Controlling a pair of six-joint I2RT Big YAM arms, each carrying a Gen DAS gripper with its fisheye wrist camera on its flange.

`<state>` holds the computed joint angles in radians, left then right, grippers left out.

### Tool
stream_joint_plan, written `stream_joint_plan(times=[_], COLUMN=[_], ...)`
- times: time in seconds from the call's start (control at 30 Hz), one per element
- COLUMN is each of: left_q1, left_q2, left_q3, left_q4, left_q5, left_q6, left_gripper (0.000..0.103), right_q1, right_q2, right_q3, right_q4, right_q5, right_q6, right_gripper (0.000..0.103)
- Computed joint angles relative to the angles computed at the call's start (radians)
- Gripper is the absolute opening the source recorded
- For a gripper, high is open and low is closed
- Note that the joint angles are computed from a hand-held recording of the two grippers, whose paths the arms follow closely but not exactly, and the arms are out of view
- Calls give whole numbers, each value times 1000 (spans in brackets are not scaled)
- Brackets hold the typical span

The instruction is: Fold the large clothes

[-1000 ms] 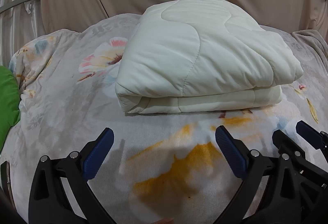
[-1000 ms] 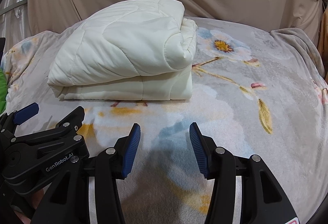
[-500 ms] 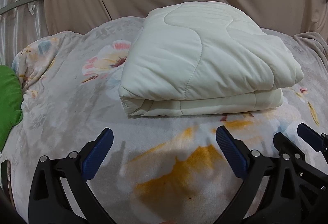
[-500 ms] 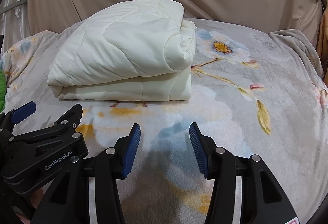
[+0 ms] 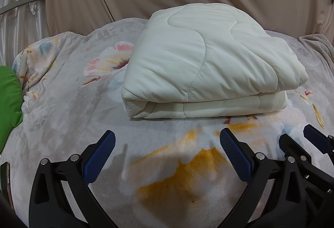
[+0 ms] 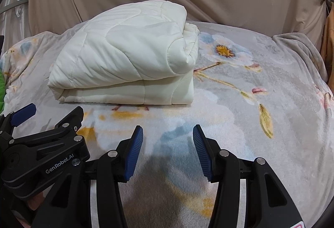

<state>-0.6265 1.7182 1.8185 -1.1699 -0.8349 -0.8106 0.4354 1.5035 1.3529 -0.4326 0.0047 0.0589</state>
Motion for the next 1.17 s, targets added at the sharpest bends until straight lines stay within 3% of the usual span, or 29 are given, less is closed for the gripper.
stream_joint_plan(times=[0.9, 1.17], left_q1=[-5, -12], left_q2=[9, 25], left_q3=[15, 36], left_q4=[-18, -42], left_q5=[-26, -45], left_q6=[0, 0], left_gripper=[98, 93], right_q1=[-1, 4], right_q2=[-2, -3], right_q3=[-2, -2], right_q4=[5, 6], right_q5=[7, 18], right_q6=[-3, -4], right_gripper=[50, 50])
